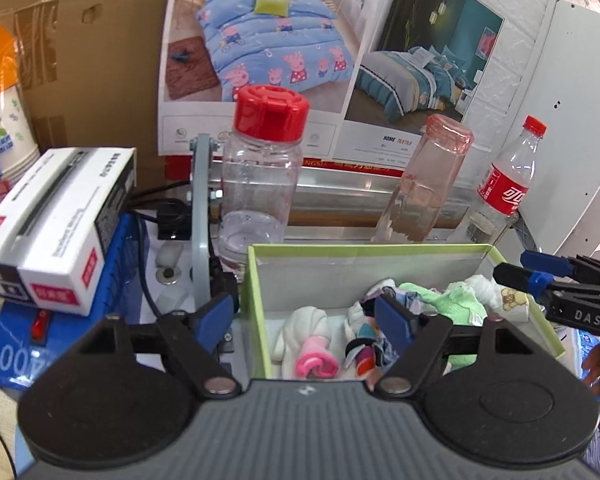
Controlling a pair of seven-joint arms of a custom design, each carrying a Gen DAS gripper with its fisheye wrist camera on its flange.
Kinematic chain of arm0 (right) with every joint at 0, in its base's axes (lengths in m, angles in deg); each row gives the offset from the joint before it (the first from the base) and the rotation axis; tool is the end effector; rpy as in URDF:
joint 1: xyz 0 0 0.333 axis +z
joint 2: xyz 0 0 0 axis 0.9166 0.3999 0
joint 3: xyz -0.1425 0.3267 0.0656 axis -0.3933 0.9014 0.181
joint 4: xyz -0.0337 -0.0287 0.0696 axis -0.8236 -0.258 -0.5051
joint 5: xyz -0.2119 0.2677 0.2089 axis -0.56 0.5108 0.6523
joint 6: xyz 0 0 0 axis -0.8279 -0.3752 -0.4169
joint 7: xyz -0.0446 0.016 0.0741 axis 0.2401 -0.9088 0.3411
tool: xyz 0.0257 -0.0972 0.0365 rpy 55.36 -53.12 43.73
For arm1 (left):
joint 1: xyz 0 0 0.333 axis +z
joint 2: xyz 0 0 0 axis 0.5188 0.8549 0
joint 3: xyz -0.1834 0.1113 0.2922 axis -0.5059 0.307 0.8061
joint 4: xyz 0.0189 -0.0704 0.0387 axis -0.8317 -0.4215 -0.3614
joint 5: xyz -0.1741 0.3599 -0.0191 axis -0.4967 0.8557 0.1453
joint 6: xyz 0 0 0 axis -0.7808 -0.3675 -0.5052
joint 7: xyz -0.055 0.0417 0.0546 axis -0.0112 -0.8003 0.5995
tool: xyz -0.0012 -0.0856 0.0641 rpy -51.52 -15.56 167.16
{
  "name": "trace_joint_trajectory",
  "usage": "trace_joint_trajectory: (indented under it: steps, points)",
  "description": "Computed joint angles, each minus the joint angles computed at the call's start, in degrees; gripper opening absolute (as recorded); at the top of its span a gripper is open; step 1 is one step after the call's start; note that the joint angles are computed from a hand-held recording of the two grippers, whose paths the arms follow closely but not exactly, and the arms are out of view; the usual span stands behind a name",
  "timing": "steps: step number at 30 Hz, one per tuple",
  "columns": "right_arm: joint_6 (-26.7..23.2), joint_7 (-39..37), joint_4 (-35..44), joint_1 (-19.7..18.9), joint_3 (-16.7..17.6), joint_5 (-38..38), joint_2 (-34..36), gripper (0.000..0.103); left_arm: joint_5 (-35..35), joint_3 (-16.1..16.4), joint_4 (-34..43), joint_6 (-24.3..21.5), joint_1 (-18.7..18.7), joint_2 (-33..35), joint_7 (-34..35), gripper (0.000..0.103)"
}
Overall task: Organize soft objects
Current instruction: 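Grasp the cloth bundle with left tool while right tool grasps the white socks, carry both into box, then open both tools over the box and withdraw them to the table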
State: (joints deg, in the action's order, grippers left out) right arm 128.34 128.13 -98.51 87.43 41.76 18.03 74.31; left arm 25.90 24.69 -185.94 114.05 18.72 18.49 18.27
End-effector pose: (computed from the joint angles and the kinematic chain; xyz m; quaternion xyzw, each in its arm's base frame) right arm 0.4730 0.2378 0.5391 -0.7018 0.4708 -0.2890 0.4498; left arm 0.4321 -0.2398 0.5892 -0.6331 0.6431 -0.3795 0.2039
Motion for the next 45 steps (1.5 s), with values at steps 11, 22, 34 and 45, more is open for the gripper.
trace_joint_trajectory:
  steps: [11, 22, 34, 45]
  points:
    - [5.66, 9.90, -19.47, -0.32, 5.69, 0.47, -13.96, 0.055, 1.70, -6.29, -12.68, -5.22, 0.97, -16.42, -9.81, 0.092]
    - [6.98, 18.97, -31.44, -2.42, 14.83, 11.38, -21.85, 0.056, 4.62, -7.25, -18.33, -12.70, -4.41, -25.63, -17.10, 0.102]
    - [2.56, 16.21, -28.94, -9.59, 20.31, 9.68, -24.09, 0.057, 4.58, -5.88, -19.35, -14.74, -5.38, -23.25, -17.42, 0.102]
    - [-6.09, 13.43, -17.93, -10.47, 16.87, -7.88, -16.09, 0.057, 0.23, 0.31, -21.20, -13.81, -8.08, -22.50, -11.03, 0.102]
